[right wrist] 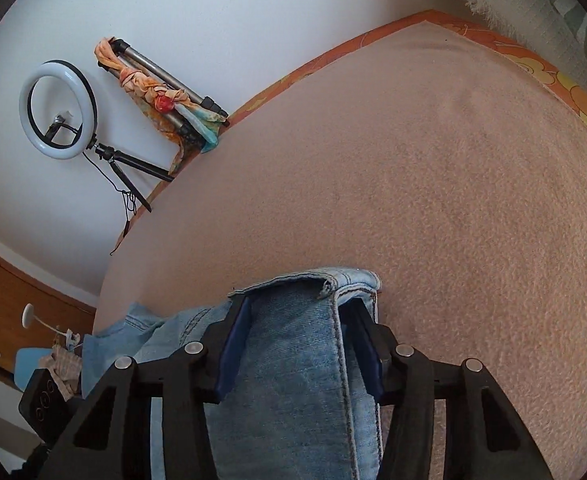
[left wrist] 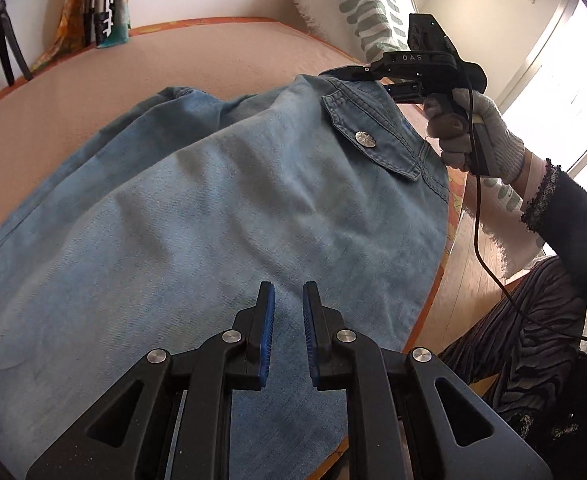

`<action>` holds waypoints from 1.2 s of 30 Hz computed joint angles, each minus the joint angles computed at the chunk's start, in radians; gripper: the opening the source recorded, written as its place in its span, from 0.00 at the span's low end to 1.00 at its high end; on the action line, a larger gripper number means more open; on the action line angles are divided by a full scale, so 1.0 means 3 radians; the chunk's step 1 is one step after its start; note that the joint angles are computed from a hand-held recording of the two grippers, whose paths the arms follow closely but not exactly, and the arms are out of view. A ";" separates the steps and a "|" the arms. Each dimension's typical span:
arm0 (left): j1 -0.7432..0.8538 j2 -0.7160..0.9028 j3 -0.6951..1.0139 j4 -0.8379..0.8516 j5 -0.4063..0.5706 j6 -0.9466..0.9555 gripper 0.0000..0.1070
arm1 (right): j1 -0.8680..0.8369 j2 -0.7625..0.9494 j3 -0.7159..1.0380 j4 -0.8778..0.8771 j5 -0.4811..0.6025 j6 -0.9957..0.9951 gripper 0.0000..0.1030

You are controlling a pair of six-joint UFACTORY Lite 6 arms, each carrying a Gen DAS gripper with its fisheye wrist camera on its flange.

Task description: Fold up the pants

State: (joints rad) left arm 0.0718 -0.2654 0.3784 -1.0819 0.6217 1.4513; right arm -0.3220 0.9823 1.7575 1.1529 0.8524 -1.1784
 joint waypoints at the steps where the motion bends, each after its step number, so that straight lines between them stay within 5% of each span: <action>1: -0.0051 0.0060 0.0036 -0.0040 -0.0043 0.0017 0.12 | 0.0019 -0.0132 -0.0175 0.0067 -0.0104 -0.0098 0.30; 2: -0.0112 0.0075 0.0049 -0.0067 -0.0082 0.0004 0.12 | 0.0027 -0.0246 -0.0317 0.0129 -0.0131 -0.0172 0.12; 3: -0.0193 0.0110 0.0074 -0.0121 -0.0125 0.0004 0.12 | 0.0052 -0.0444 -0.0552 0.0218 -0.0272 -0.0257 0.04; 8: -0.0339 0.0005 0.0089 -0.0065 -0.0168 -0.0146 0.12 | 0.0006 -0.1459 -0.1529 0.0758 -0.0697 -0.0852 0.00; 11: -0.0292 0.0097 0.0083 -0.0087 -0.0170 -0.0110 0.12 | -0.0008 -0.1388 -0.1444 0.0431 -0.0848 -0.0583 0.01; 13: -0.0277 0.0251 0.0172 -0.0152 -0.0176 -0.0063 0.12 | 0.0141 -0.1322 -0.1408 0.0112 -0.1199 -0.0297 0.05; 15: -0.0243 0.0202 0.0176 -0.0074 -0.0158 -0.0125 0.12 | 0.0289 -0.1346 -0.1369 -0.0489 -0.1470 0.0171 0.22; 20: -0.0057 -0.0045 0.0089 0.0005 -0.0047 -0.0142 0.12 | 0.0696 -0.1794 -0.1606 -0.1538 -0.1988 0.1113 0.26; 22: 0.0051 -0.0125 0.0058 0.0064 0.0003 -0.0132 0.12 | 0.0775 -0.1872 -0.1587 -0.1760 -0.1882 0.1227 0.33; 24: 0.0188 -0.0162 0.0026 0.0112 0.0056 -0.0107 0.13 | 0.0609 -0.1778 -0.1386 -0.1450 -0.1386 0.1000 0.52; 29: 0.0649 -0.0166 0.0017 0.0264 0.0341 -0.0034 0.13 | 0.0053 -0.1728 -0.1388 -0.1074 -0.0926 0.0787 0.52; 32: 0.0865 -0.0165 0.0043 0.0328 0.0512 -0.0035 0.13 | -0.0176 -0.2052 -0.1733 -0.0550 -0.0949 0.0380 0.52; 36: 0.1041 -0.0268 0.0060 0.0326 0.0640 -0.0048 0.13 | 0.0198 -0.2336 -0.1976 -0.0278 -0.1216 0.0116 0.52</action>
